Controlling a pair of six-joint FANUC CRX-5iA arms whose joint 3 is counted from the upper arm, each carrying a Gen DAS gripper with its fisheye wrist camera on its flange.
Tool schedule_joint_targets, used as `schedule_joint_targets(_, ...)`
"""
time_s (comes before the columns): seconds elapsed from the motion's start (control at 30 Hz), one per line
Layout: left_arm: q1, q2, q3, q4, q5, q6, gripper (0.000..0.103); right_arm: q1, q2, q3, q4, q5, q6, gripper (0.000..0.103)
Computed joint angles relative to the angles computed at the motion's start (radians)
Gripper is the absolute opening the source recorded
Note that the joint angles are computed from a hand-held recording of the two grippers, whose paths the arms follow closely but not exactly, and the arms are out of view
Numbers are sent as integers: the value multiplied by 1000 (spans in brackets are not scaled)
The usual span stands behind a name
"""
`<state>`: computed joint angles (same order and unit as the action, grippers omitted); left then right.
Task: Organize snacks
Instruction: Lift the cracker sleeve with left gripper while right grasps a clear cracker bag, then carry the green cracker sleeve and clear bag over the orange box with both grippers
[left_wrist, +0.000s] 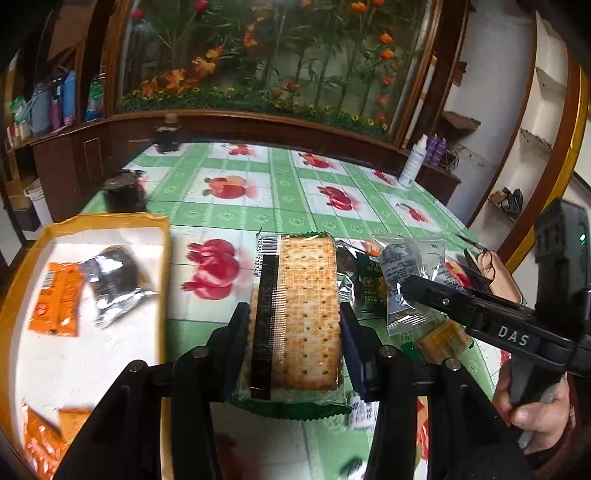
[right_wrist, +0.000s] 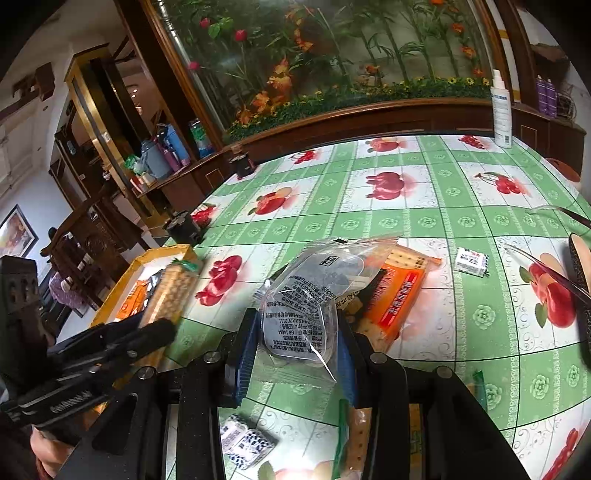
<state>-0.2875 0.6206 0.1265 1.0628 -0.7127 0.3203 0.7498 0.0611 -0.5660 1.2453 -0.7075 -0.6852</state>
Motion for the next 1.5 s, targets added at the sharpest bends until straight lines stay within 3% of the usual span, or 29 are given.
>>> schedule_joint_targets(0.33, 93, -71, -83, 83, 14, -35, 46, -13, 38, 45, 95, 103, -19, 42)
schedule_joint_targets(0.6, 169, -53, -73, 41, 53, 37, 46, -43, 146, 175, 173, 243, -41, 42)
schedule_joint_targets(0.77, 204, -13, -35, -26, 48, 124, 46, -20, 279, 348, 34, 287, 137, 43)
schedule_joint_targets(0.83, 213, 5, -15, -60, 45, 155, 46, -2, 345, 442, -93, 287, 268, 43)
schedule_joint_targets(0.97, 217, 28, -2, -97, 50, 192, 46, 33, 452, 615, -333, 192, 530, 43)
schedule_joint_targets(1.1, 213, 47, 8, -120, 63, 215, 46, 41, 506, 695, -455, 155, 664, 43)
schedule_joint_targets(1.5, 211, 68, 29, -104, 54, 238, 45, 37, 499, 650, -375, 164, 627, 43)
